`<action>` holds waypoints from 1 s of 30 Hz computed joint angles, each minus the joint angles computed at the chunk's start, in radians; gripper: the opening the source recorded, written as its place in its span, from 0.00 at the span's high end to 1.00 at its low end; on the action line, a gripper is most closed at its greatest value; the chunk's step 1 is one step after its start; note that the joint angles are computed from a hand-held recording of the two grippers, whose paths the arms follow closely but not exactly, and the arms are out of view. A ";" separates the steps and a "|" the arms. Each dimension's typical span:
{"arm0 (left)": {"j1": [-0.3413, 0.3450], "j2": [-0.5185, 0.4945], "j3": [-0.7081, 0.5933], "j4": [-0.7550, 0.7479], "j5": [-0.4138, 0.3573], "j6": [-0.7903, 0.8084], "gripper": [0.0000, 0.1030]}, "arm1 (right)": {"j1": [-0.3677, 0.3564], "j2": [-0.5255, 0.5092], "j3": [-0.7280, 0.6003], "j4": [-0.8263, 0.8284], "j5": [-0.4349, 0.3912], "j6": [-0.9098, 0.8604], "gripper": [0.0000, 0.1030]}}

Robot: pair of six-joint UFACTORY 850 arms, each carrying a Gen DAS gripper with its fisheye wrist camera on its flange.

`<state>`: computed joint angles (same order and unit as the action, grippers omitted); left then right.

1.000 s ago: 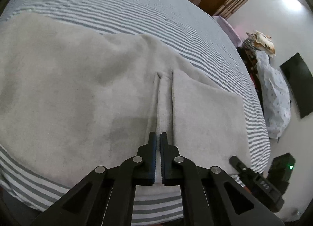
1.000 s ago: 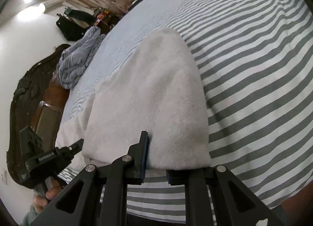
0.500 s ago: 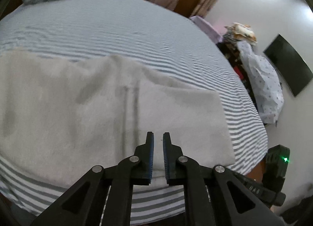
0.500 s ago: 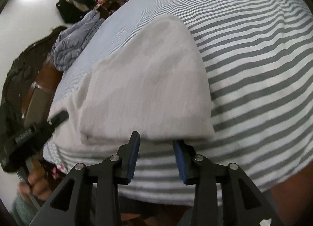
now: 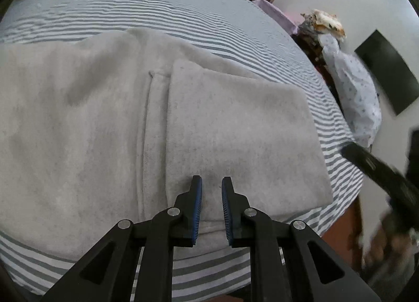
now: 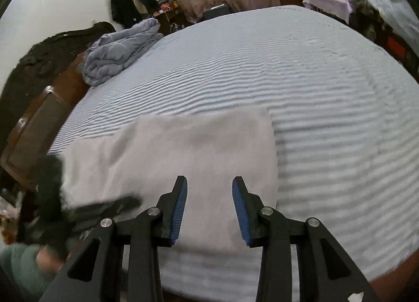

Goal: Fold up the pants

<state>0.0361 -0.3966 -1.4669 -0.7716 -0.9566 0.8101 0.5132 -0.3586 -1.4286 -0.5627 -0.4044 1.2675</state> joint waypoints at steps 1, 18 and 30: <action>0.001 -0.005 -0.006 0.000 -0.009 -0.004 0.84 | -0.015 -0.030 -0.036 0.036 -0.015 -0.047 0.69; 0.002 0.002 0.026 -0.026 0.011 0.047 0.84 | -0.081 -0.169 -0.144 0.240 -0.116 -0.289 0.78; -0.004 0.016 0.036 -0.018 0.030 0.032 0.84 | 0.041 -0.025 0.054 0.160 -0.137 -0.174 0.78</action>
<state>0.0318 -0.3807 -1.4311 -0.7896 -0.9266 0.8425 0.5546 -0.3835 -1.3744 -0.4030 -0.5411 1.0930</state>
